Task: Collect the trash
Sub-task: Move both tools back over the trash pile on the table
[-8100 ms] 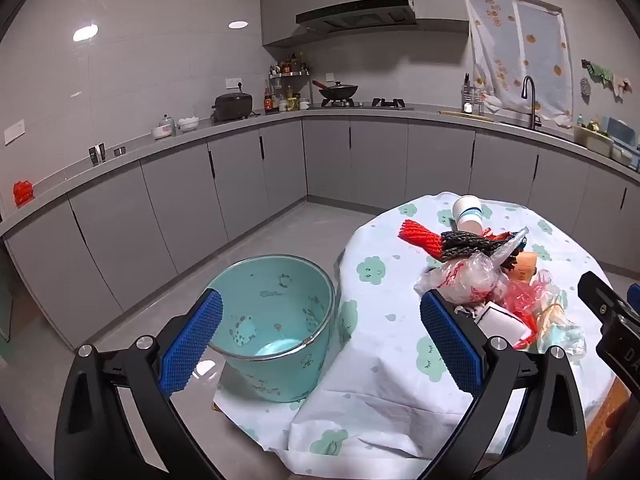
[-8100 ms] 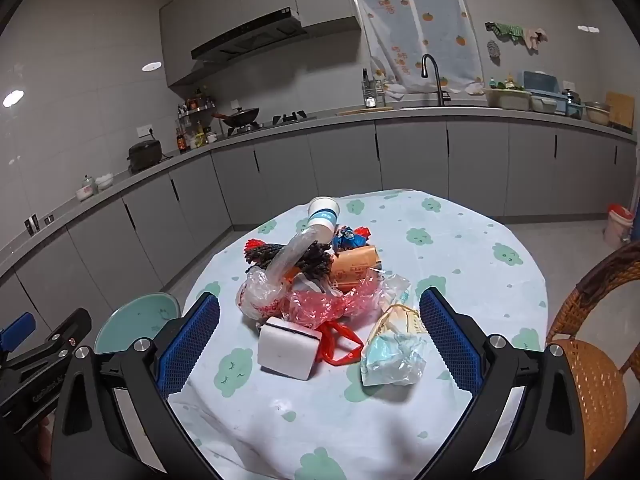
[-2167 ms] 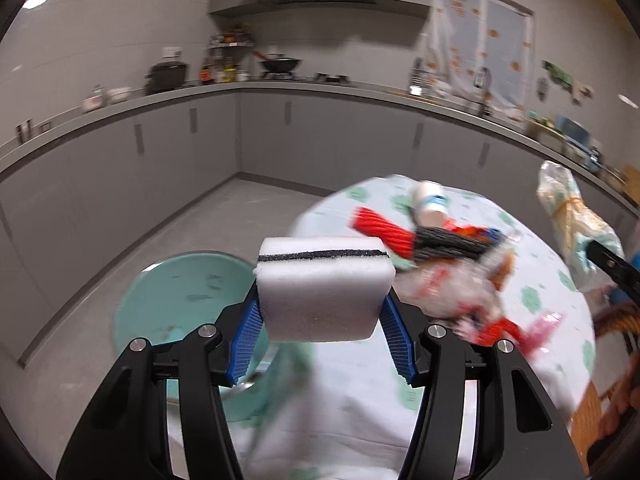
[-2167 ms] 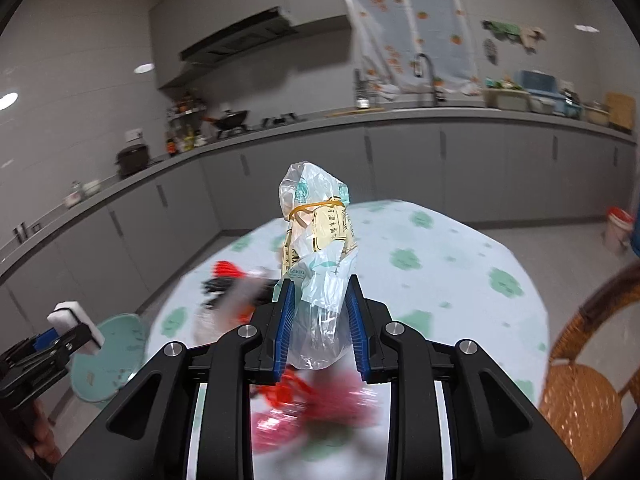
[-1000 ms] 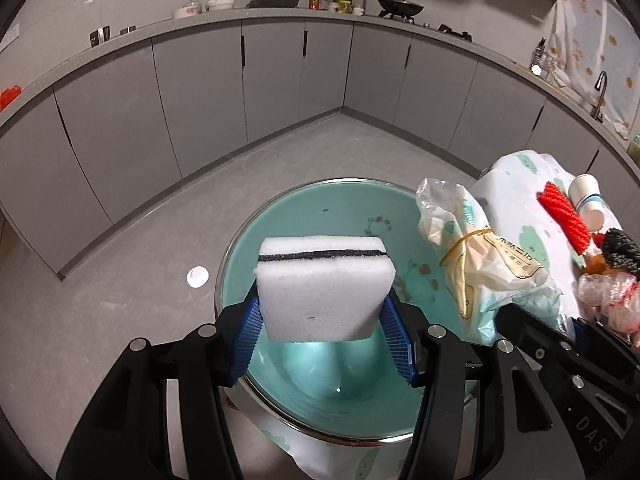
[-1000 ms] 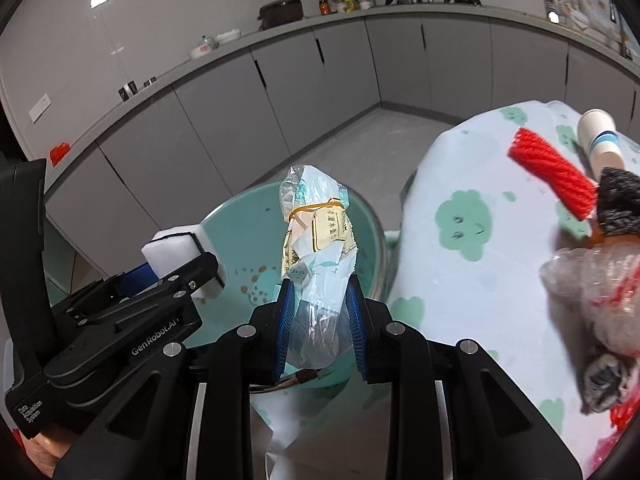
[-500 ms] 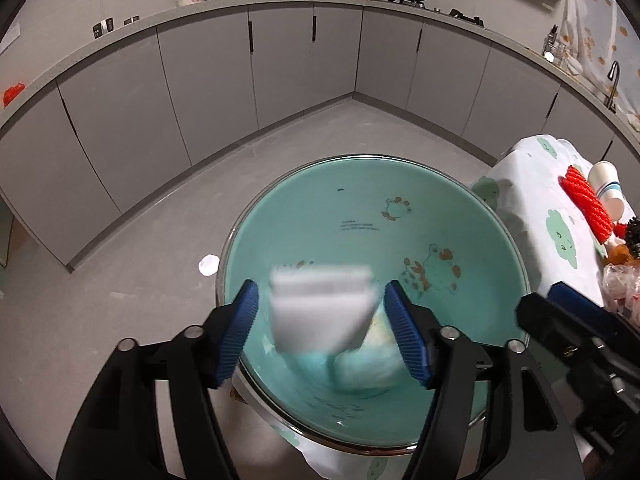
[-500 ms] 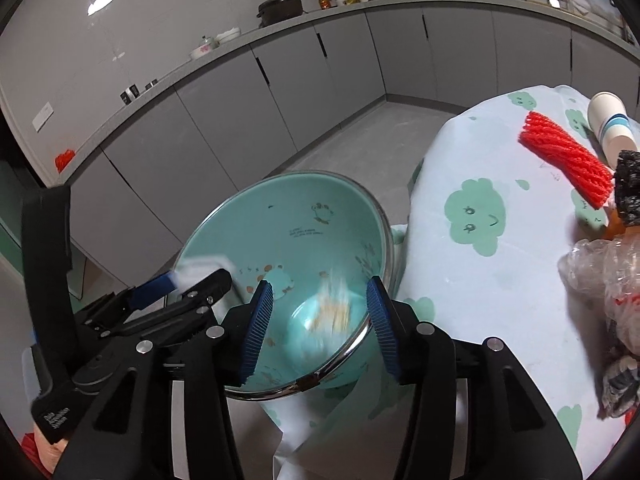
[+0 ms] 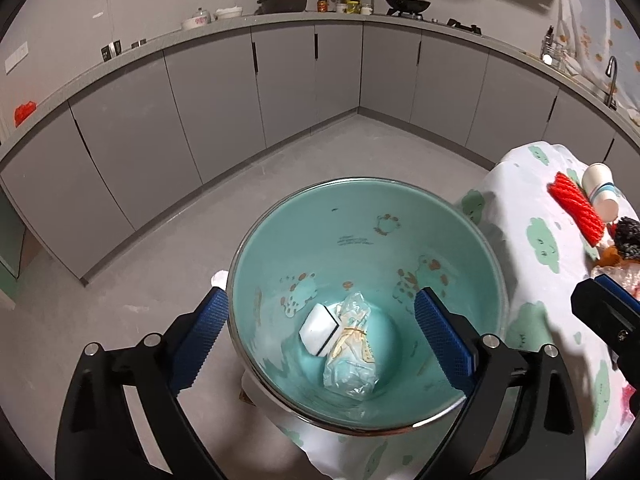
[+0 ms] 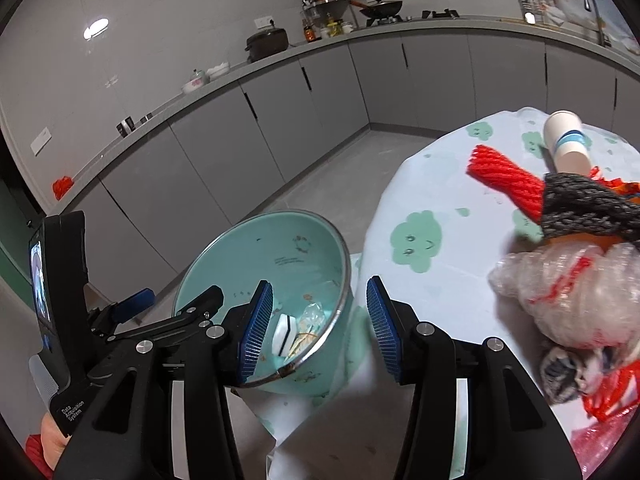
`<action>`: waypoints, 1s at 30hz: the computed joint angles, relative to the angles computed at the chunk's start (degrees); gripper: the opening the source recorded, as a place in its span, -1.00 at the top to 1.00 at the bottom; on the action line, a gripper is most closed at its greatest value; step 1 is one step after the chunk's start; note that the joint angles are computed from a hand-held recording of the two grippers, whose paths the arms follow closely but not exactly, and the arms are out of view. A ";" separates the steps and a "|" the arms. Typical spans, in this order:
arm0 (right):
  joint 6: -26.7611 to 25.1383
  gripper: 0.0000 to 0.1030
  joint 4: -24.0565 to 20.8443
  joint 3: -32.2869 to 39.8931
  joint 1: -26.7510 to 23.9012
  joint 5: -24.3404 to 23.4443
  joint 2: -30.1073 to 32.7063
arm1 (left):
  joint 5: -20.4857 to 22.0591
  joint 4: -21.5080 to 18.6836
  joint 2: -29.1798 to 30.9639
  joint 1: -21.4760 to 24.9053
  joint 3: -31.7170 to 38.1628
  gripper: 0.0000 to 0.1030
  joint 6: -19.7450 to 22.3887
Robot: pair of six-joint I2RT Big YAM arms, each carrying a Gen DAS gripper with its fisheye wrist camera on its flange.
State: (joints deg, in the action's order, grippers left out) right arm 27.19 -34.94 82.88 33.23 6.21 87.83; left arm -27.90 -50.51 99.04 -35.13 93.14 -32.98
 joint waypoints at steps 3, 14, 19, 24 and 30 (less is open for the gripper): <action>-0.02 0.03 0.37 -1.26 0.03 1.31 -1.39 | -0.98 -0.35 -0.30 -0.98 0.46 -0.87 0.09; 1.47 -0.11 0.21 -5.77 -1.18 8.12 -6.55 | -0.90 0.52 -1.00 -5.04 1.58 -0.89 2.52; 2.16 -0.11 -0.12 -7.34 -2.01 9.77 -8.36 | -0.91 0.96 -1.14 -6.76 2.22 -0.89 3.41; 2.80 -0.11 -0.78 -8.67 -2.73 10.88 -9.96 | -0.51 1.60 -0.93 -8.76 2.97 -0.89 4.95; 3.49 -0.11 -0.56 -11.93 -3.81 13.57 -14.24 | 0.37 2.44 -0.46 -11.08 4.28 -0.89 7.06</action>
